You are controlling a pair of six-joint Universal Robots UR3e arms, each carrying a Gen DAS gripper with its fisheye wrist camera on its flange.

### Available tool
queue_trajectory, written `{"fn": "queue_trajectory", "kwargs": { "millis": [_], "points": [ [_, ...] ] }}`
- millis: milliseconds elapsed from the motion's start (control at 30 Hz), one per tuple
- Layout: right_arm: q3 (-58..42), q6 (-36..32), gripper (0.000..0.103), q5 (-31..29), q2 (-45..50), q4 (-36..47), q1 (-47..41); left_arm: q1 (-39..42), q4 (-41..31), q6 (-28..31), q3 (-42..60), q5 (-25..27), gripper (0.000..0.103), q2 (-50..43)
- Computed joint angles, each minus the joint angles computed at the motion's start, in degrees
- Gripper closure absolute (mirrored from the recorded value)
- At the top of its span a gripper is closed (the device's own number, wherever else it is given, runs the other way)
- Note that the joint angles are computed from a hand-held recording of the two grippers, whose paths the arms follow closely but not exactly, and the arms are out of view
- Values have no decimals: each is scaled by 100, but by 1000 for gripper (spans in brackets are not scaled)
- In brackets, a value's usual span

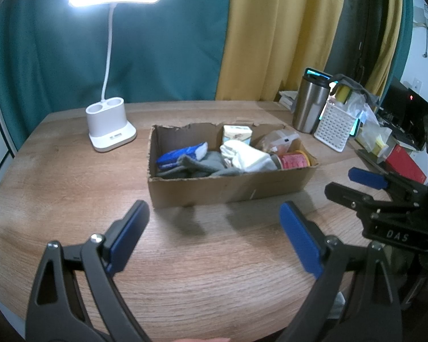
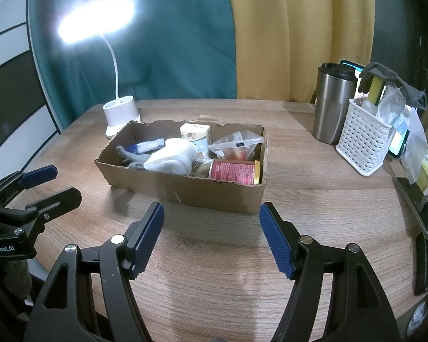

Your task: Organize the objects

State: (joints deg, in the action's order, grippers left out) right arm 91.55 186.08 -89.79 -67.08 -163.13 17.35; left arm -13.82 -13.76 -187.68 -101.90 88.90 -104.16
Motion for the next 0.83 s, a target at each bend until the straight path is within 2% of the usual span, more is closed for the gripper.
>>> {"fn": "queue_trajectory", "kwargs": {
  "millis": [833],
  "points": [
    [-171, -12, 30, 48, 118, 95, -8, -9, -151, 41, 256, -50, 9, -164]
  ]
}}
